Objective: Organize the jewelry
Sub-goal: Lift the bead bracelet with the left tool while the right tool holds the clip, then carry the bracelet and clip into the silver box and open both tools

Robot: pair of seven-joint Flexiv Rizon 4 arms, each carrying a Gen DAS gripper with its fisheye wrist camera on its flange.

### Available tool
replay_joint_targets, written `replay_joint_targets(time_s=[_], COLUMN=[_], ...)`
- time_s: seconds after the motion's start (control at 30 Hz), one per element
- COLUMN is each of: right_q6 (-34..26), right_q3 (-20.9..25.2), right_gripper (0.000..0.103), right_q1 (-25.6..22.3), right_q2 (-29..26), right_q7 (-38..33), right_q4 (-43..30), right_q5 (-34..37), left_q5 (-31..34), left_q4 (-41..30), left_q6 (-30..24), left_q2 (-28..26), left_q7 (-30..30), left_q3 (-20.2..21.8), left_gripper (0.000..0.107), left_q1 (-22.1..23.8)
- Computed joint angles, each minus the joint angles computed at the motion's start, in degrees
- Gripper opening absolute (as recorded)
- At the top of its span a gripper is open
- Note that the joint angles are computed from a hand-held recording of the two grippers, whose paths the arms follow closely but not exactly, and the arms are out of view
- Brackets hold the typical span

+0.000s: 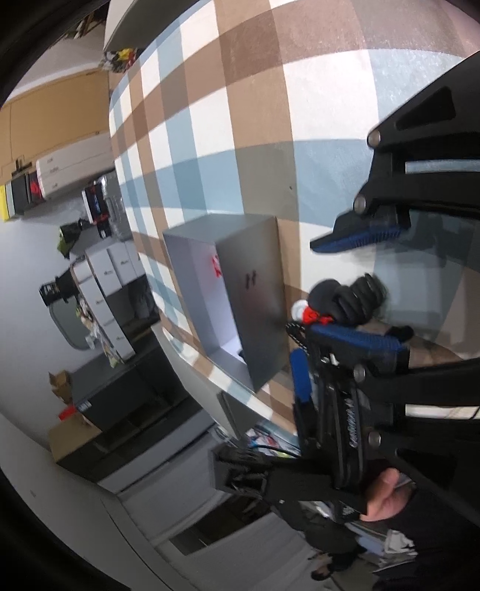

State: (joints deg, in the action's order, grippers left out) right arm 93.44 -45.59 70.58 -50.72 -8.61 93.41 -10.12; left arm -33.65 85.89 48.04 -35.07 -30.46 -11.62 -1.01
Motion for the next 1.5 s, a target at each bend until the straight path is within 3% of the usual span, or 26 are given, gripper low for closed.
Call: replay_joint_targets(time_s=[0.17, 0.37, 0.43, 0.5, 0.53, 0.63, 0.87, 1.0, 1.17, 1.5], right_q6=[-2.71, -13.43, -15.08, -16.72, -17.04, -14.26, -5.30, 3.73, 9.59, 6.38], right_q3=[4.60, 13.62, 16.20, 17.55, 17.78, 16.61, 7.07, 1.77, -3.25, -0.28], right_gripper=[0.055, 0.054, 0.046, 0.030, 0.030, 0.030, 0.030, 0.030, 0.030, 0.030], right_q1=[-3.37, -9.97, -11.92, -12.91, -13.14, -12.81, -7.50, -5.13, -3.24, -8.91], right_q2=[0.37, 1.28, 1.15, 1.13, 1.20, 1.63, 2.17, 0.28, -2.08, -2.27], right_q7=[-2.59, -5.15, -5.71, -5.45, -4.98, -1.74, 9.00, 10.68, 8.15, -0.35], right_q4=[-3.17, -9.30, -10.70, -11.39, -11.37, -9.64, -3.83, -2.94, -4.83, -12.83], right_q5=[-3.34, -10.75, -12.15, -13.63, -14.36, -16.40, -20.30, -15.46, -9.73, -5.79], left_q5=[-1.13, -2.51, -3.42, -3.90, -4.21, -6.42, -13.38, -15.75, -18.67, -16.28], left_q4=[-0.10, 0.09, 0.11, 0.42, 0.53, 2.23, 5.16, 5.63, 4.13, -4.19], left_q6=[-1.42, -1.19, -1.66, -1.89, -2.86, -2.21, 0.01, 2.30, 2.85, 3.32], left_q2=[-0.03, -0.05, -0.03, 0.28, 0.59, 2.10, 5.32, 6.62, 6.63, 1.16], left_q7=[1.20, 0.78, 0.77, 0.85, 1.00, 2.83, 7.28, 9.52, 11.58, 8.61], left_q3=[-0.47, -0.25, -0.50, -0.48, -0.54, -1.01, -1.81, -1.62, -2.10, -3.03], left_gripper=[0.039, 0.035, 0.035, 0.035, 0.035, 0.035, 0.035, 0.035, 0.035, 0.035], left_q1=[0.72, 1.21, 1.80, 2.07, 2.46, 3.08, 3.67, 2.88, 2.40, 1.44])
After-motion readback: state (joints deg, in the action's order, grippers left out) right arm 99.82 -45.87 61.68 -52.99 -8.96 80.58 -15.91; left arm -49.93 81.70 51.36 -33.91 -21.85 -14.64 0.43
